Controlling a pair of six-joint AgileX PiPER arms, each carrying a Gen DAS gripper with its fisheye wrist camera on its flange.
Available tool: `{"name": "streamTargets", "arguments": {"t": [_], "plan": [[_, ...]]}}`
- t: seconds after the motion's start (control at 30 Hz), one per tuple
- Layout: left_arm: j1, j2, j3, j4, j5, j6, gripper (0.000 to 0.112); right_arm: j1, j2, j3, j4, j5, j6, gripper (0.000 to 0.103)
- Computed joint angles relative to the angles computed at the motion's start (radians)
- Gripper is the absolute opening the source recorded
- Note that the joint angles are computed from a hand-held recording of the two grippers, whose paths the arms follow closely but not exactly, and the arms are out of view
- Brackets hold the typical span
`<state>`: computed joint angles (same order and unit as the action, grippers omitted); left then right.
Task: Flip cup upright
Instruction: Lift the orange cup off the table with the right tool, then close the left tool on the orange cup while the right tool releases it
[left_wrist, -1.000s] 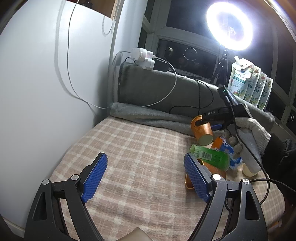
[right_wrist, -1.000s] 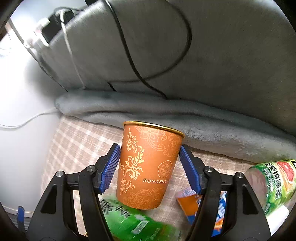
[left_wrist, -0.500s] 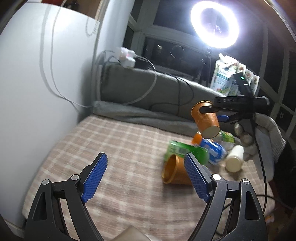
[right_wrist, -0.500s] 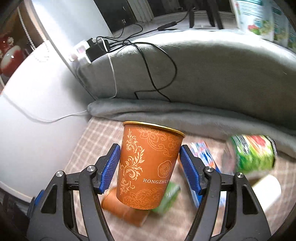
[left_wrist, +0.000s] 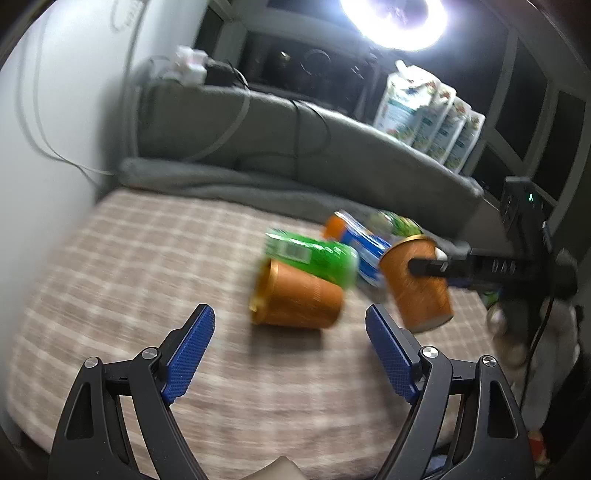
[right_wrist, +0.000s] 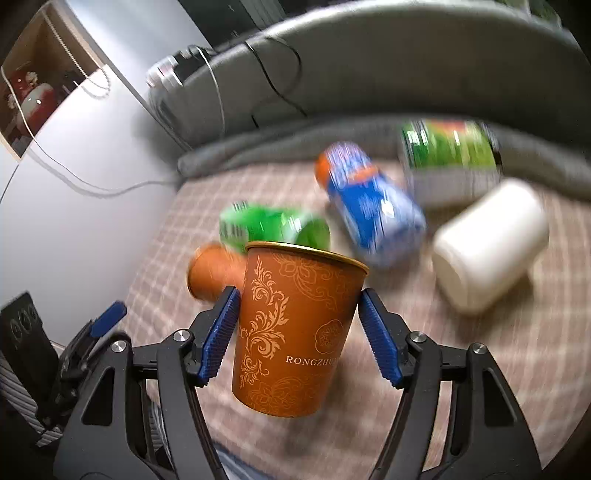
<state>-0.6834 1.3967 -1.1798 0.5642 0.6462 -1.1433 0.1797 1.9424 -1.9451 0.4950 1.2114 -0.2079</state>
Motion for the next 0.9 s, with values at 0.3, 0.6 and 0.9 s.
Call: {"name": "streamTargets", "arguments": {"t": [0.3,0.6,0.9], "plan": [[0.035,0.071,-0.055,-0.347,-0.071,0.271,0.083,-0.020,-0.048,0.237,0.023,-0.061,-0.038,0.070],[0.069,0.117,-0.091,-0.523,-0.060,0.402,0.083,-0.018,-0.075,0.307,0.038,-0.105,-0.092,0.077],[0.117,0.221,-0.205,-0.787,0.003,0.652,0.083,-0.104,-0.200,0.447,0.156,-0.143,-0.186,0.079]]}}
